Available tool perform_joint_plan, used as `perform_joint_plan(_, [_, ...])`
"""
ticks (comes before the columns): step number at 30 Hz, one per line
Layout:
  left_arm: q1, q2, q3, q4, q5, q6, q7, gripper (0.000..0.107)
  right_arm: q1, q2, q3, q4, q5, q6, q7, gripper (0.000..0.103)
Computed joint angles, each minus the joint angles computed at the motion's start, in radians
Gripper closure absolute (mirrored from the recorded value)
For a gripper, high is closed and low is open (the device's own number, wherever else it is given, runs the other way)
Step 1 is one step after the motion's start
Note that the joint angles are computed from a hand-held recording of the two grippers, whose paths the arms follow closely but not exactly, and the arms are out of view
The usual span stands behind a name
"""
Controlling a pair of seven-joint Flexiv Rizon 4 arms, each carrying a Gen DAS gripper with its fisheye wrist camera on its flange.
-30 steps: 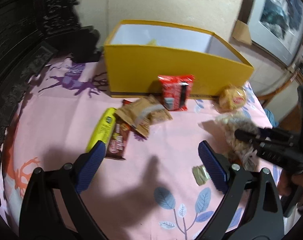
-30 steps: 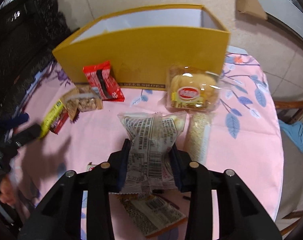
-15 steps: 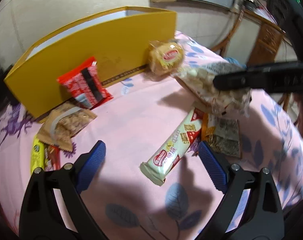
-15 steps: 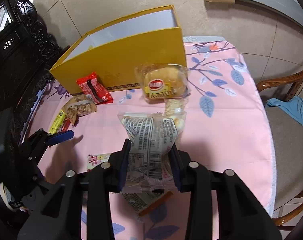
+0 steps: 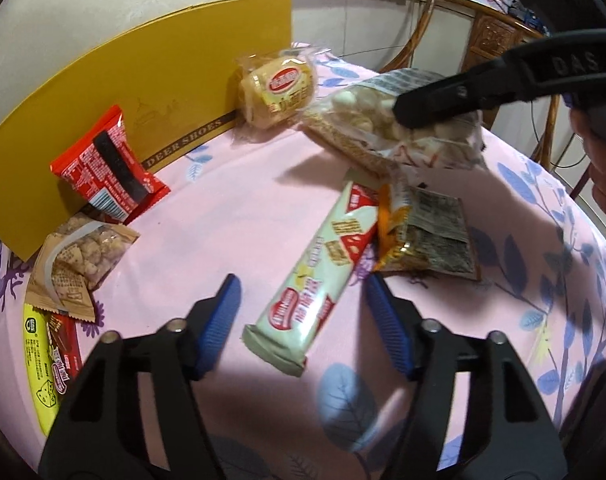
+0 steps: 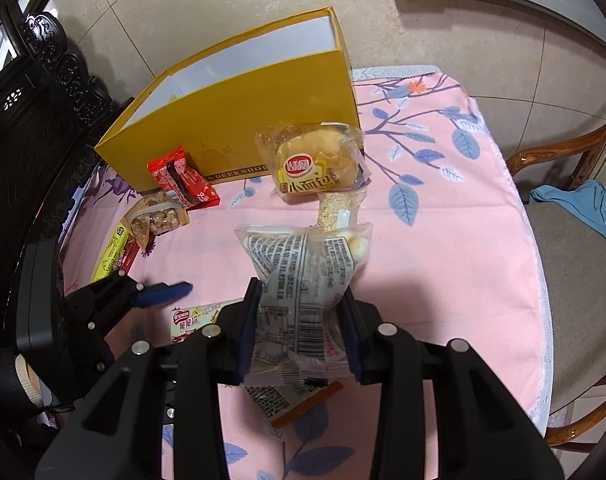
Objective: Organize snacks
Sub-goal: 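Grasp the white wafer bar with the left tool while the right tool grasps a clear candy bag, then carry the wafer bar and candy bag over the yellow box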
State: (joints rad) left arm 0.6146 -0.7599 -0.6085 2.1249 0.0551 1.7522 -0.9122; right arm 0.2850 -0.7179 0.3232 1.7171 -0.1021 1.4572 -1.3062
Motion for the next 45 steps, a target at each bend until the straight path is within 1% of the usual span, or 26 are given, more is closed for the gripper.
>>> perform_joint_plan(2, [0.010, -0.001, -0.011, 0.005, 0.006, -0.001, 0.004, 0.049, -0.002, 0.002, 0.002, 0.001, 0.004, 0.000, 0.003, 0.066])
perform_joint_plan(3, [0.016, -0.001, -0.017, 0.008, 0.011, -0.003, 0.010, 0.056, -0.003, 0.003, 0.002, 0.001, 0.005, 0.000, 0.003, 0.065])
perform_joint_plan(4, [0.022, -0.001, -0.026, 0.011, 0.018, -0.007, 0.020, 0.066, -0.002, 0.005, -0.001, 0.004, 0.005, 0.003, 0.004, 0.066])
perform_joint_plan(5, [0.027, 0.000, -0.036, 0.014, 0.022, -0.015, 0.028, 0.072, -0.001, 0.007, -0.002, 0.006, 0.004, 0.005, 0.004, 0.066])
perform_joint_plan(6, [0.026, 0.002, -0.039, 0.019, 0.023, -0.017, 0.035, 0.078, -0.002, 0.008, -0.002, 0.007, 0.004, 0.006, 0.003, 0.065])
perform_joint_plan(7, [0.006, 0.009, -0.021, 0.022, 0.024, -0.002, 0.037, 0.081, -0.006, 0.009, 0.003, 0.007, 0.006, 0.006, 0.002, 0.065])
perform_joint_plan(9, [-0.006, 0.009, -0.011, 0.024, 0.018, 0.009, 0.029, 0.081, -0.014, 0.011, 0.013, 0.009, 0.007, 0.008, -0.008, 0.066])
perform_joint_plan(12, [-0.031, 0.023, 0.010, 0.032, -0.001, 0.022, -0.012, 0.082, -0.015, 0.018, 0.015, 0.015, 0.007, 0.020, -0.014, 0.066])
perform_joint_plan(16, [-0.031, 0.060, 0.015, 0.062, -0.008, 0.048, -0.080, 0.082, -0.036, 0.029, 0.042, 0.020, 0.013, 0.036, -0.032, 0.066])
perform_joint_plan(18, [-0.001, 0.084, -0.003, 0.080, 0.000, 0.058, -0.121, 0.082, -0.039, 0.035, 0.047, 0.020, 0.015, 0.043, -0.036, 0.066])
perform_joint_plan(23, [0.072, 0.180, -0.036, 0.114, 0.027, 0.111, -0.245, 0.082, -0.054, 0.038, 0.081, -0.010, 0.014, 0.061, -0.063, 0.066])
perform_joint_plan(24, [0.090, 0.197, -0.045, 0.109, 0.030, 0.117, -0.270, 0.082, -0.055, 0.037, 0.086, -0.019, 0.013, 0.064, -0.067, 0.066])
perform_joint_plan(27, [0.099, 0.230, -0.032, 0.064, 0.035, 0.127, -0.331, 0.082, -0.056, 0.020, 0.106, -0.074, 0.004, 0.077, -0.090, 0.066])
perform_joint_plan(30, [0.089, 0.235, -0.004, -0.020, 0.026, 0.120, -0.383, 0.082, -0.042, -0.009, 0.107, -0.153, -0.014, 0.089, -0.105, 0.066])
perform_joint_plan(31, [0.086, 0.228, 0.000, -0.062, 0.017, 0.100, -0.395, 0.082, -0.036, -0.019, 0.105, -0.181, -0.020, 0.093, -0.108, 0.066])
perform_joint_plan(33, [0.051, 0.211, 0.038, -0.133, -0.007, 0.067, -0.400, 0.082, -0.031, -0.038, 0.108, -0.232, -0.029, 0.099, -0.115, 0.066])
perform_joint_plan(35, [-0.042, 0.187, 0.135, -0.234, -0.063, 0.015, -0.390, 0.082, -0.026, -0.054, 0.110, -0.279, -0.038, 0.102, -0.122, 0.066])
perform_joint_plan(36, [-0.091, 0.165, 0.183, -0.302, -0.105, -0.042, -0.382, 0.082, -0.023, -0.062, 0.111, -0.305, -0.043, 0.098, -0.126, 0.066])
perform_joint_plan(37, [-0.125, 0.149, 0.216, -0.341, -0.134, -0.064, -0.381, 0.082, -0.022, -0.071, 0.113, -0.325, -0.046, 0.092, -0.131, 0.066])
perform_joint_plan(38, [-0.178, 0.127, 0.275, -0.395, -0.166, -0.087, -0.388, 0.082, -0.019, -0.080, 0.114, -0.347, -0.049, 0.086, -0.135, 0.066])
perform_joint_plan(39, [-0.206, 0.111, 0.308, -0.432, -0.192, -0.109, -0.389, 0.078, -0.016, -0.090, 0.116, -0.368, -0.050, 0.080, -0.141, 0.066])
perform_joint_plan(40, [-0.255, 0.089, 0.364, -0.490, -0.226, -0.160, -0.402, 0.060, -0.008, -0.102, 0.111, -0.397, -0.054, 0.072, -0.146, 0.066])
perform_joint_plan(41, [-0.313, 0.074, 0.442, -0.535, -0.250, -0.200, -0.428, 0.048, 0.002, -0.111, 0.101, -0.420, -0.056, 0.066, -0.148, 0.066])
perform_joint_plan(42, [-0.347, 0.063, 0.495, -0.570, -0.240, -0.224, -0.479, 0.038, 0.008, -0.121, 0.099, -0.444, -0.055, 0.060, -0.152, 0.066])
perform_joint_plan(43, [-0.367, 0.060, 0.516, -0.575, -0.294, -0.219, -0.465, 0.038, 0.012, -0.138, 0.103, -0.477, -0.054, 0.050, -0.160, 0.066])
perform_joint_plan(45, [-0.361, 0.071, 0.505, -0.556, -0.328, -0.207, -0.456, 0.036, 0.030, -0.160, 0.088, -0.529, -0.051, 0.038, -0.165, 0.066])
